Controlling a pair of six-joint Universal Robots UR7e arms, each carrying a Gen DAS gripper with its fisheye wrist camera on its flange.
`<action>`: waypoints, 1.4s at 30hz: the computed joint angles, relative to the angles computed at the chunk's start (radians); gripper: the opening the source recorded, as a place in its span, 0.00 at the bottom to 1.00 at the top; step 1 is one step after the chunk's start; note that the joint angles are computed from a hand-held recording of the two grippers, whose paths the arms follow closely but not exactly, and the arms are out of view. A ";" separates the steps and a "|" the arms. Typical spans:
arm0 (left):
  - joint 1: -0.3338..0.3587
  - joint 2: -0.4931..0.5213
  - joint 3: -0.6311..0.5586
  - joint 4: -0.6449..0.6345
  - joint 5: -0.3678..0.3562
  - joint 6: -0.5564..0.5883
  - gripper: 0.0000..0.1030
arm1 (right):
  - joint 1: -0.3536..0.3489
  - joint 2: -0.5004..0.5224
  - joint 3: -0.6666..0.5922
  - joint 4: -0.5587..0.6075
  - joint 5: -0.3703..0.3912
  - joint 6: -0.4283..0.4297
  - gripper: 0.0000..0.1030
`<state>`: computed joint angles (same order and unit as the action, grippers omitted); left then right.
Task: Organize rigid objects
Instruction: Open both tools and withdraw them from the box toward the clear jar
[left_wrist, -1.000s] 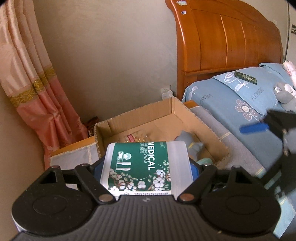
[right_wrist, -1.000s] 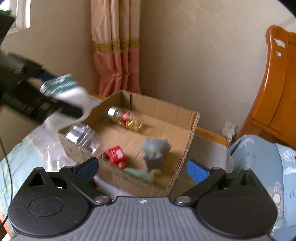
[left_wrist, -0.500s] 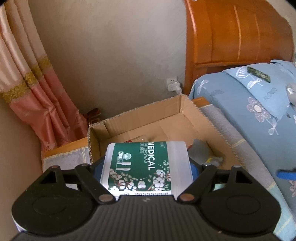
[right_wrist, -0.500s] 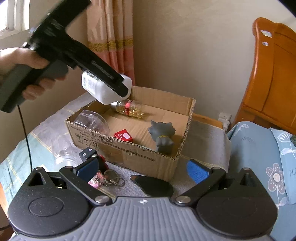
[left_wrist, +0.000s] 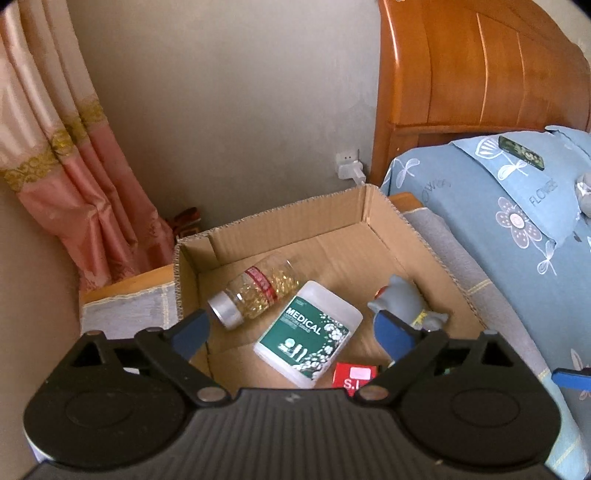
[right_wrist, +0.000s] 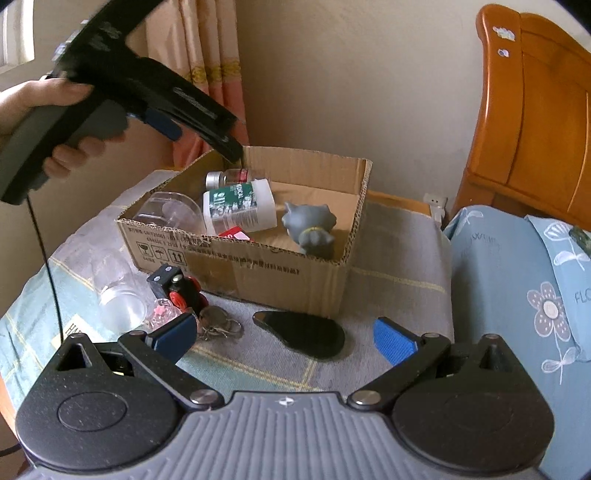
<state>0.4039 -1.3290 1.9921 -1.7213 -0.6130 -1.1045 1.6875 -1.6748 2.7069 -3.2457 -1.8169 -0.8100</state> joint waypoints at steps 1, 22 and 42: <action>-0.008 -0.006 -0.001 0.015 0.001 -0.011 0.94 | -0.001 -0.001 0.004 -0.008 -0.001 0.003 1.00; -0.283 -0.139 0.002 0.499 -0.144 -0.383 0.96 | -0.071 0.031 0.083 -0.149 -0.014 0.036 1.00; -0.440 -0.216 0.371 0.315 -0.332 -0.628 0.99 | -0.139 0.484 0.054 -0.629 -0.050 -0.051 1.00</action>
<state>-0.0363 -1.5451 2.3626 -1.4067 -0.9452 -1.7327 1.5490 -1.1908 2.7613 -3.8750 -1.8668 -0.8612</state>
